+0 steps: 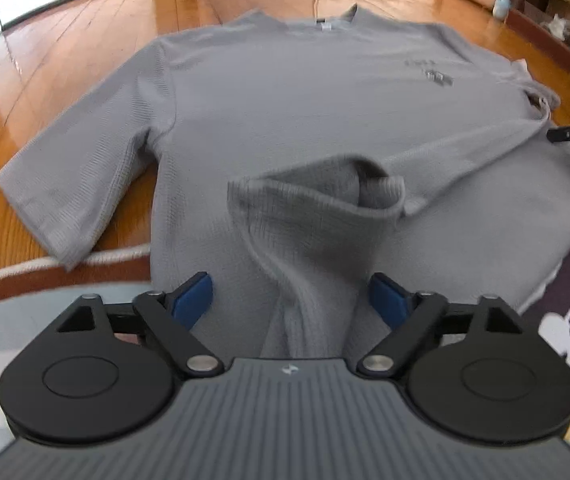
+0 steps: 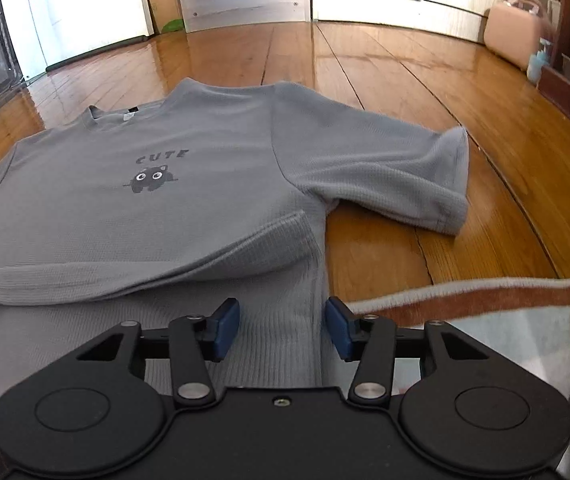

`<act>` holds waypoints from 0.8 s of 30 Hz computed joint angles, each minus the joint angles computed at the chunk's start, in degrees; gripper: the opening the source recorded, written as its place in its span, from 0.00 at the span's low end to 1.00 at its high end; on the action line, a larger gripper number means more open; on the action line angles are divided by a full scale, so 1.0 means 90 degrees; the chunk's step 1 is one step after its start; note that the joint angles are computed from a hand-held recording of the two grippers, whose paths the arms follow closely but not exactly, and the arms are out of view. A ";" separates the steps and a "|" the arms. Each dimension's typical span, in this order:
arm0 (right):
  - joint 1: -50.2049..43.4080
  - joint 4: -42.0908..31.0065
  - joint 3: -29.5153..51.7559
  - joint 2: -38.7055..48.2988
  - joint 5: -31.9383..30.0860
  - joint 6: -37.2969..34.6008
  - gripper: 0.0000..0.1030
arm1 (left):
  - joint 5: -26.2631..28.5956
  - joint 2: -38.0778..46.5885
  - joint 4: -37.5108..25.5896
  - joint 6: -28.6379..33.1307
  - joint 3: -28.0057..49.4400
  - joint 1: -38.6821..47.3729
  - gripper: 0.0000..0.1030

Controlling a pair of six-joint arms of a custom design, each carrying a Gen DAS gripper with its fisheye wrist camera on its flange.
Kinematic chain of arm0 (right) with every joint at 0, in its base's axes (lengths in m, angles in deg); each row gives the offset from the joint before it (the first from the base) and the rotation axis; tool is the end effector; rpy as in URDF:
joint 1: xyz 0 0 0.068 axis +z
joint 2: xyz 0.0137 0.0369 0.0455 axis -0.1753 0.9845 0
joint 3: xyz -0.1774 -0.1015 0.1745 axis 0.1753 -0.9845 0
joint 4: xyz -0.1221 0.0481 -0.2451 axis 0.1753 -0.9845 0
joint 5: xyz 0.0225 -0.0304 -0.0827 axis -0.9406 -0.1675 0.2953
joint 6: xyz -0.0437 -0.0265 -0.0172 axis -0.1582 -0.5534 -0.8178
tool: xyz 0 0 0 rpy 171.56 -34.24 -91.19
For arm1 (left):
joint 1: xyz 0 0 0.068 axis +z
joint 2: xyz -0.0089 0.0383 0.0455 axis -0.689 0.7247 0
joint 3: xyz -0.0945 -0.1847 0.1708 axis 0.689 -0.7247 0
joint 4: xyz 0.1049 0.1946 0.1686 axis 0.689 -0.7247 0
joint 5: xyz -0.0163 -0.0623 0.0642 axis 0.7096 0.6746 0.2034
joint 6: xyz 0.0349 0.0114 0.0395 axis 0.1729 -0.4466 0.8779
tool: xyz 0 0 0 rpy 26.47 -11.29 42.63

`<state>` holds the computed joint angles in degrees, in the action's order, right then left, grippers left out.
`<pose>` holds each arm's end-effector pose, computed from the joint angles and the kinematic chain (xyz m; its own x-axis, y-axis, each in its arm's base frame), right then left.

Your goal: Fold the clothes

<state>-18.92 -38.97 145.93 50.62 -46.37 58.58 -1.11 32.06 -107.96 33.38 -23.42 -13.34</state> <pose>0.3529 -0.0453 0.2003 -0.7439 -0.0994 -0.6609 -0.1843 0.9811 0.0598 0.2263 0.1142 0.1911 -0.7932 0.0988 -0.6009 0.1699 0.9835 -0.0626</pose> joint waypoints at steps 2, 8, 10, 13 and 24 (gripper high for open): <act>0.0027 0.0232 -0.0143 -0.0092 -0.0032 -0.0240 0.19 | 0.0205 -0.0180 0.0073 0.0037 -0.0031 0.0088 0.07; -0.0153 0.0928 -0.0610 -0.0629 -0.0145 -0.0115 0.03 | 0.0484 -0.0317 0.1092 -0.0819 -0.0056 0.0605 0.07; -0.0247 0.1029 -0.0623 -0.0719 -0.0222 0.0059 0.03 | -0.0011 -0.0099 0.1123 -0.0942 -0.0001 0.0452 0.08; -0.0133 0.0782 -0.0456 -0.0579 -0.0005 -0.0094 0.03 | -0.0896 0.0085 0.1160 -0.0912 -0.0094 0.0064 0.14; -0.0933 -0.0280 0.0239 0.0251 -0.1619 0.1133 0.34 | 0.0803 0.0875 0.0336 -0.1405 0.0553 0.0814 0.54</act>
